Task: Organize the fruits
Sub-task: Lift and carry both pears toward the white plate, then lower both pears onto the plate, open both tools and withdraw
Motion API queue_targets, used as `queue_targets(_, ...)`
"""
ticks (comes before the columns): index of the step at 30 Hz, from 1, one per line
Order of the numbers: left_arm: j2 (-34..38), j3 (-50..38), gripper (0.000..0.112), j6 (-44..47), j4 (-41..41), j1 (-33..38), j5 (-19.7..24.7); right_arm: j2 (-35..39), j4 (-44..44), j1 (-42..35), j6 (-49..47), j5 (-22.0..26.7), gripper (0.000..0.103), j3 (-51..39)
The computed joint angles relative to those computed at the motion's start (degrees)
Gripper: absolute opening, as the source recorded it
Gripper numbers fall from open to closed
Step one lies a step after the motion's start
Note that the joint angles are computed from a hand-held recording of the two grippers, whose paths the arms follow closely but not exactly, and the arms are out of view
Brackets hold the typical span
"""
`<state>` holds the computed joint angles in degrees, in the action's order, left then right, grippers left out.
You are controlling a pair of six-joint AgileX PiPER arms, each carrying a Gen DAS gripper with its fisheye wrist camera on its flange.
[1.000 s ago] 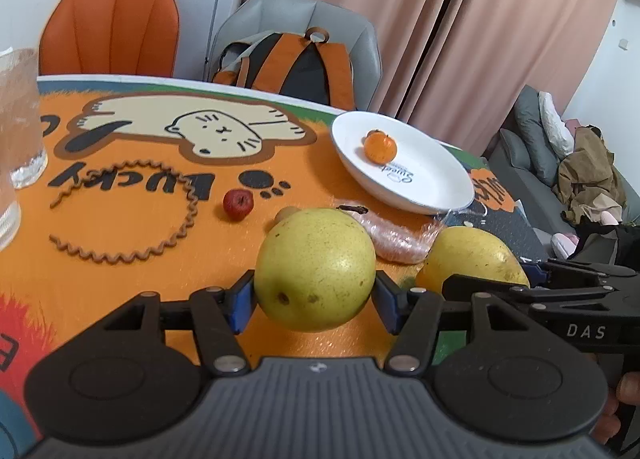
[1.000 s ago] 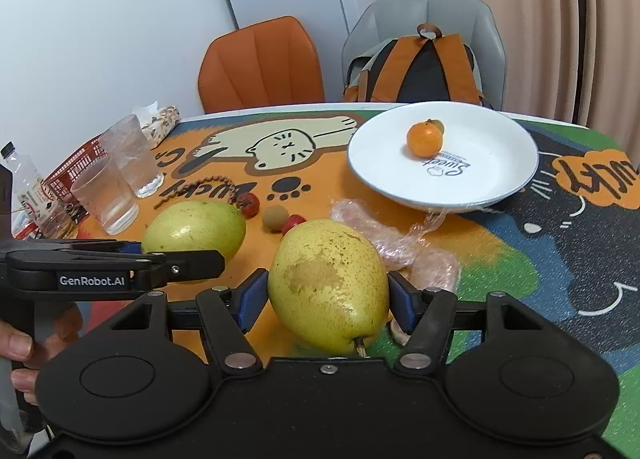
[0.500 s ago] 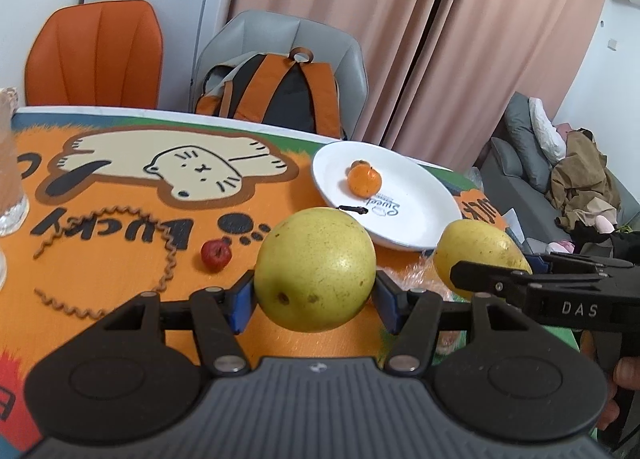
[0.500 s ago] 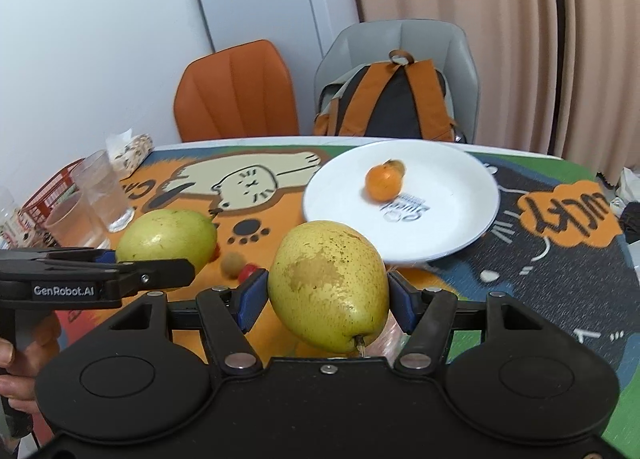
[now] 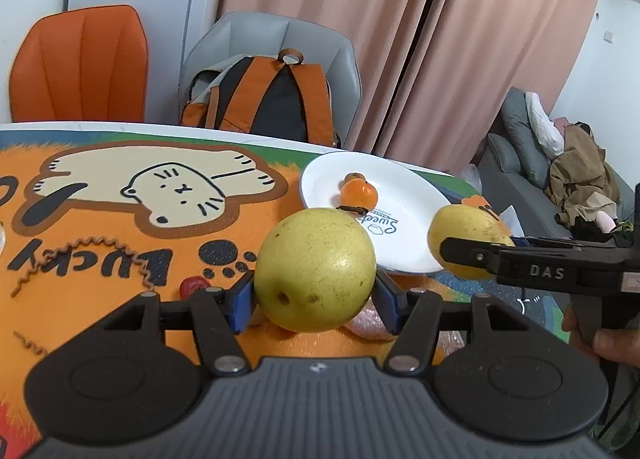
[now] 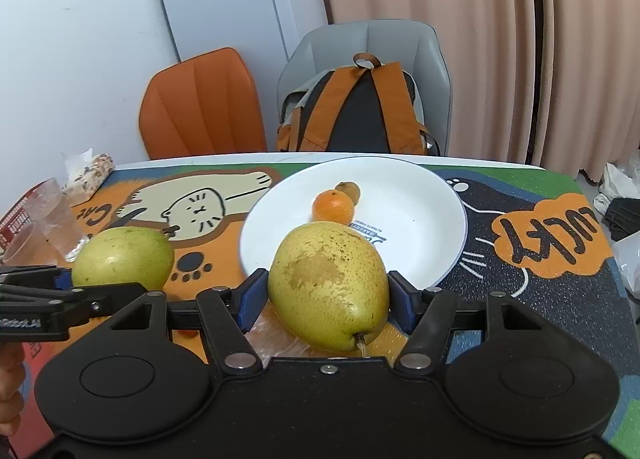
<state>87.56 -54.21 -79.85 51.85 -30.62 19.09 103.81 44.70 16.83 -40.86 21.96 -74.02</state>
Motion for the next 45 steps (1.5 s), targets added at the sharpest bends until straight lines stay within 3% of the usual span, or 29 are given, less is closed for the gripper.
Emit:
queue_targets(14, 7.9, -8.4, 0.059, 15.8, -12.4, 3.7, -2.5, 9.2, -2.0, -0.3, 3.9, -0.9, 0.06, -7.5)
queue_targets(22, 12.2, -13.5, 0.059, 22.0, -18.1, 3.7, -2.3, 8.1, 4.7, -1.8, -4.6, 0.1, 0.057, -6.1)
queue_targets(32, 17.3, -19.7, 0.059, 29.6, -25.2, 3.1, -0.7, 1.5, 13.0, -4.8, -13.7, 0.7, 0.058, 0.0)
queue_targets(35, 18.6, -21.3, 0.06, 29.6, -26.1, 2.8, 0.9, -0.4, 14.8, -5.8, -15.6, 0.9, 0.058, 2.1)
queue_targets(38, 18.7, -20.7, 0.06, 25.4, -21.9, 2.6, -0.1, -2.0, 17.1, -6.3, -18.0, 0.8, 0.058, 4.0)
queue_targets(45, 15.9, -19.5, 0.06, 16.8, -13.7, 1.2, 2.2, -4.8, 20.6, -7.0, -21.0, 0.8, 0.058, 7.8)
